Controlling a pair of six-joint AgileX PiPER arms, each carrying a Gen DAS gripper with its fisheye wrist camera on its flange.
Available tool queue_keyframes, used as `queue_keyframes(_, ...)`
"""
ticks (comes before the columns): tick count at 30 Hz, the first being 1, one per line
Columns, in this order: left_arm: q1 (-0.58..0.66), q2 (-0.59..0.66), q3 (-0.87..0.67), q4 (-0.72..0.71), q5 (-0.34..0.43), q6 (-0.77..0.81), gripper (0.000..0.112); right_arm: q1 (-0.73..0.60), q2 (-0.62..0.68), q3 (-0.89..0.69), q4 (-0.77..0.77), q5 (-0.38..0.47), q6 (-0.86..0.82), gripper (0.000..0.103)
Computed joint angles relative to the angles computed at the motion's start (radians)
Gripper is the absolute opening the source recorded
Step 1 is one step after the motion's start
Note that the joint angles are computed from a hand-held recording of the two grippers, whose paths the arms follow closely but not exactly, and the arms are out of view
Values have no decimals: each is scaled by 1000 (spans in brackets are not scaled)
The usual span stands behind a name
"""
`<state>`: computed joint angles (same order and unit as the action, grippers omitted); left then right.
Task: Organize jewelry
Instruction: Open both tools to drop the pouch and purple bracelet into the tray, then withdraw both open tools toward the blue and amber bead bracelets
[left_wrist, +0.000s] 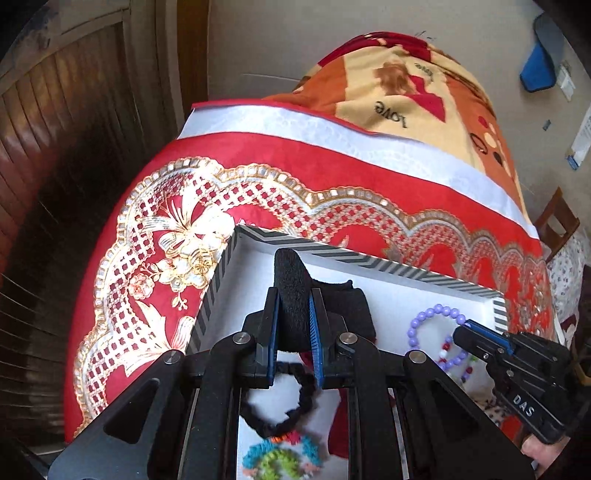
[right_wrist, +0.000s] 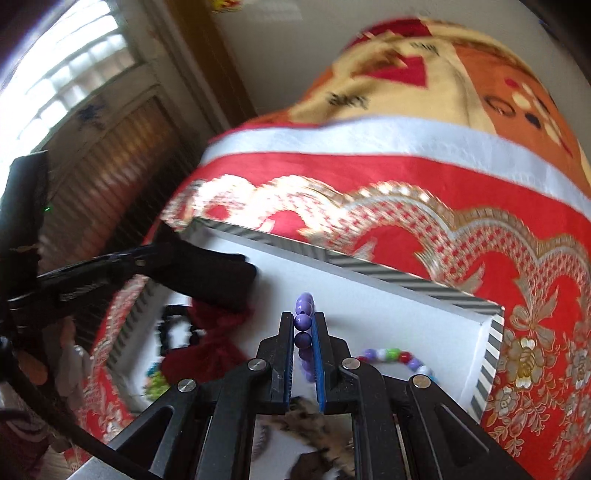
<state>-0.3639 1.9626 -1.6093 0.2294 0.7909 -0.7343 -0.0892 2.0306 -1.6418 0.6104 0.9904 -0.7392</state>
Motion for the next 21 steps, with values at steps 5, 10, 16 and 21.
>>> queue_keyframes(5,15,43,-28,0,8,-10,14,-24,57,-31,-24,-15,50,8)
queue_keyframes(10,15,54,-20,16,11,-31,23,-11,48,0,-58,-60,53,8)
queue_keyframes(16,17,27,25,7,-24,-43,50,-8,20,35,-87,-86,53,12)
queue_keyframes(21,3,-32,89,27,-42,-65,56,-23,-27,99,-58,-107,19,29)
